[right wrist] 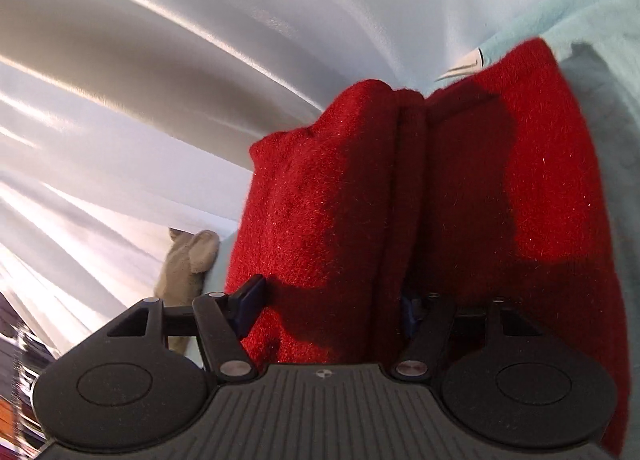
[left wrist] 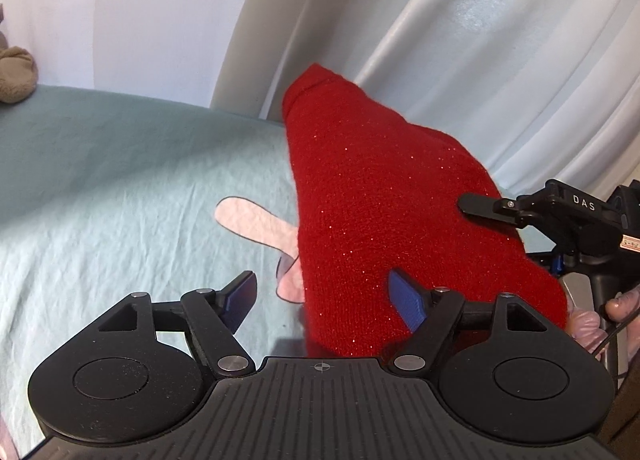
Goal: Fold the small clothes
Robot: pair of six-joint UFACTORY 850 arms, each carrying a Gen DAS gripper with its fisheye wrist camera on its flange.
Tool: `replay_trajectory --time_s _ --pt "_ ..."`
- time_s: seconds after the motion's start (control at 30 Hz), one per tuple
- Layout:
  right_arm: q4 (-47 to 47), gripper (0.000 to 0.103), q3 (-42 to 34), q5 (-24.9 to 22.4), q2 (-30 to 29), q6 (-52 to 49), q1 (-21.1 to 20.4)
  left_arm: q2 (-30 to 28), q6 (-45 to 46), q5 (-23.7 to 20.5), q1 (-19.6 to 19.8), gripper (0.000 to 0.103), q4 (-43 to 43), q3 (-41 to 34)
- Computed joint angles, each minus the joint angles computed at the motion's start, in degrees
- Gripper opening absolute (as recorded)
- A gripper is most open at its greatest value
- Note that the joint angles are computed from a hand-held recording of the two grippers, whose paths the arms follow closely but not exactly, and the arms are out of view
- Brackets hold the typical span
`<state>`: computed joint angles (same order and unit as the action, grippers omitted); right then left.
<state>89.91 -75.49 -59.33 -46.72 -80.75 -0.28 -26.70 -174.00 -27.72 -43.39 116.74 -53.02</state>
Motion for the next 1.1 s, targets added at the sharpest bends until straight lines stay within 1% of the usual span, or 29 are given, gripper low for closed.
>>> replay_trajectory --time_s 0.03,0.07,0.13,0.17,0.2,0.23,0.3,0.33,0.37,0.4,0.47,0.57,0.6,0.63,0.67,0.7,0.77,0.8,0.83,0.87,0.9,0.93,1.0,1.07,1.1 --pt "0.04 0.065 -0.86 -1.41 -0.96 0.94 -0.20 0.09 -0.64 -0.10 -0.06 0.078 0.42 0.15" --pt "-0.13 0.065 -1.22 -1.70 -1.27 1.19 -0.17 0.10 -0.84 -0.26 -0.11 0.078 0.52 0.20" --pt "0.73 0.065 -0.38 -0.03 -0.51 -0.16 0.98 0.01 -0.57 -0.51 -0.20 0.078 -0.24 0.13" --pt "1.72 0.061 0.78 1.93 0.58 -1.52 1.49 0.10 0.53 -0.72 -0.37 0.078 -1.74 0.09" --pt "2.50 0.045 1.86 3.74 1.66 -3.33 1.93 0.29 1.74 -1.00 -0.60 0.078 -3.22 0.12" --pt "3.73 0.040 3.35 5.26 3.04 -6.19 2.27 0.53 3.79 -1.47 -0.97 0.078 -5.52 0.10" --pt "7.64 0.035 6.63 7.25 6.08 -12.97 2.85 1.29 9.25 -2.84 -2.20 0.078 -11.05 -0.05" --pt "10.43 0.034 8.73 8.88 8.29 -18.02 3.31 1.81 12.26 -3.68 -2.98 0.078 -13.36 0.00" --pt "13.11 0.033 10.89 10.72 10.85 -23.07 3.85 2.47 14.52 -4.39 -3.77 0.078 -14.35 0.29" --pt "15.93 0.033 12.89 11.48 12.94 -27.99 4.07 3.07 16.64 -4.78 -4.59 0.078 -15.17 0.50" --pt "21.75 0.033 16.73 11.79 16.85 -37.14 3.82 3.67 18.56 -4.72 -5.83 0.079 -14.65 0.69" --pt "27.21 0.033 19.99 12.41 20.19 -45.86 2.49 2.21 19.72 -1.23 -5.98 0.081 -12.00 -0.81" --pt "30.33 0.034 20.94 13.54 20.80 -50.63 2.46 0.91 21.26 0.13 -5.77 0.081 -13.22 -2.09" --pt "33.34 0.034 21.59 15.72 21.24 -55.19 2.56 -0.36 21.74 1.27 -5.49 0.081 -13.86 -3.15" --pt "34.65 0.034 21.61 16.96 20.88 -57.36 2.45 -1.59 21.58 2.33 -5.17 0.082 -14.26 -4.19" --pt "33.67 0.036 20.99 18.81 20.15 -57.55 2.32 -2.43 21.15 3.41 -4.79 0.083 -14.70 -4.97" --pt "31.59 0.046 19.11 26.15 17.91 -54.49 2.57 -2.97 17.31 6.07 -3.90 0.085 -12.65 -5.20" --pt "30.49 0.055 18.12 28.82 16.76 -51.63 2.59 -2.53 16.88 6.55 -3.84 0.085 -12.47 -4.92" --pt "30.48 0.064 18.03 29.09 16.51 -48.72 2.06 -1.93 17.63 6.50 -3.95 0.084 -12.80 -4.58" --pt "30.17 0.066 18.68 27.99 17.18 -45.93 1.17 -1.09 19.82 6.58 -4.17 0.082 -14.55 -4.25" --pt "30.64 0.066 19.58 27.50 18.33 -45.53 0.66 -0.13 21.24 6.31 -4.45 0.082 -15.77 -3.77" --pt "33.40 0.068 21.44 26.99 20.21 -47.54 0.42 1.34 20.27 5.14 -4.86 0.082 -14.66 -2.79" --pt "41.68 0.068 25.89 25.08 24.36 -56.24 0.57 3.24 19.48 2.05 -5.44 0.082 -14.67 -1.94" --pt "42.94 0.066 29.33 21.19 27.73 -60.77 0.08 3.30 19.33 -0.09 -5.34 0.085 -14.41 -2.71" --pt "42.17 0.059 30.60 19.29 28.78 -61.96 0.18 2.54 21.08 0.28 -4.94 0.085 -15.86 -3.98"
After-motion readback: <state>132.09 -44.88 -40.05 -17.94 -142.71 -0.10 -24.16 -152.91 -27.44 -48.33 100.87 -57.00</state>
